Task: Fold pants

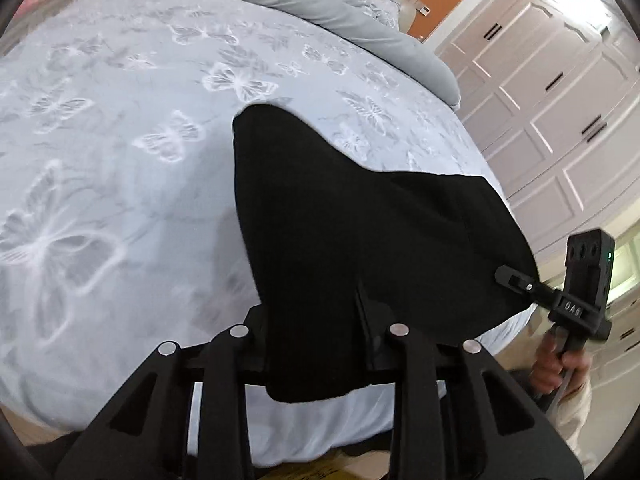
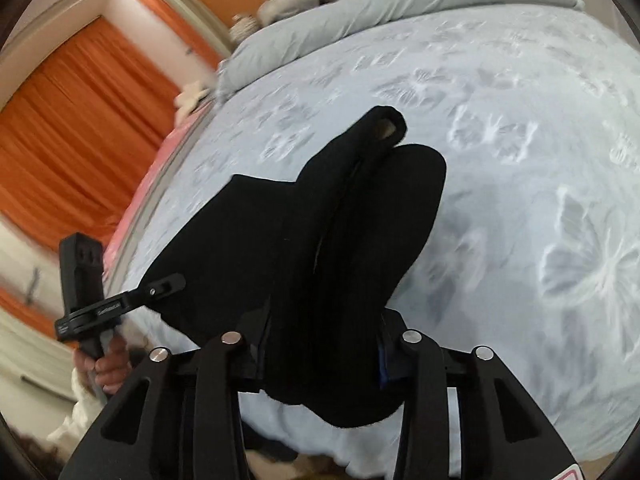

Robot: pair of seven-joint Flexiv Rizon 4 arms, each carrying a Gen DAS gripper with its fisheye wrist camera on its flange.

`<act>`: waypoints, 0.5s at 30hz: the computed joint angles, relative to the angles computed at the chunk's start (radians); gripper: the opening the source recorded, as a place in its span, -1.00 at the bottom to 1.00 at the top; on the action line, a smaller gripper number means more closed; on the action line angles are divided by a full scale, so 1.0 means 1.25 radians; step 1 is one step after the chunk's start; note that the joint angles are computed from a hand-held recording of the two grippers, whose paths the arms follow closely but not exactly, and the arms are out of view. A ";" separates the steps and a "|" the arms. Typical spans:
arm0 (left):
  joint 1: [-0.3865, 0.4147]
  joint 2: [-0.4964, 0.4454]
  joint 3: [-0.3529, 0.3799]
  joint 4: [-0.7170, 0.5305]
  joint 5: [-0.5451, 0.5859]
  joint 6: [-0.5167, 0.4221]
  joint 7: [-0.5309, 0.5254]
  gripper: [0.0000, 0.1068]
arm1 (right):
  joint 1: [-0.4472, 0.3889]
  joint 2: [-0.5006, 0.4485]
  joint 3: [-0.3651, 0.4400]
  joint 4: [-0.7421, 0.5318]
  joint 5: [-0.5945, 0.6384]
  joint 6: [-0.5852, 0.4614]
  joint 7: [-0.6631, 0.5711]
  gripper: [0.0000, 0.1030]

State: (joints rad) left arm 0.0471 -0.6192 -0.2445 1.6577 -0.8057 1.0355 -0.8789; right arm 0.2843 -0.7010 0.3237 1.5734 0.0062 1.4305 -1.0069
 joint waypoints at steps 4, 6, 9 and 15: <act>-0.032 -0.046 0.072 -0.011 0.112 -0.025 -0.123 0.22 | -0.005 -0.040 -0.010 0.018 0.032 -0.071 0.040 0.36; 0.002 -0.037 0.029 0.012 0.051 -0.007 -0.125 0.39 | -0.017 -0.030 0.000 0.041 0.066 -0.006 0.059 0.50; 0.019 -0.023 -0.018 0.032 -0.005 0.085 -0.064 0.84 | -0.001 -0.012 -0.033 0.062 0.041 0.046 0.069 0.68; 0.039 -0.080 -0.023 -0.026 -0.019 -0.094 -0.138 0.83 | -0.019 -0.045 0.002 0.045 0.044 0.018 0.069 0.70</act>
State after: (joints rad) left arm 0.0963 -0.7189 -0.2729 1.6251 -0.8297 0.9178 -1.0514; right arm 0.2603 -0.7569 0.3267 1.6292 0.0613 1.4532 -0.9201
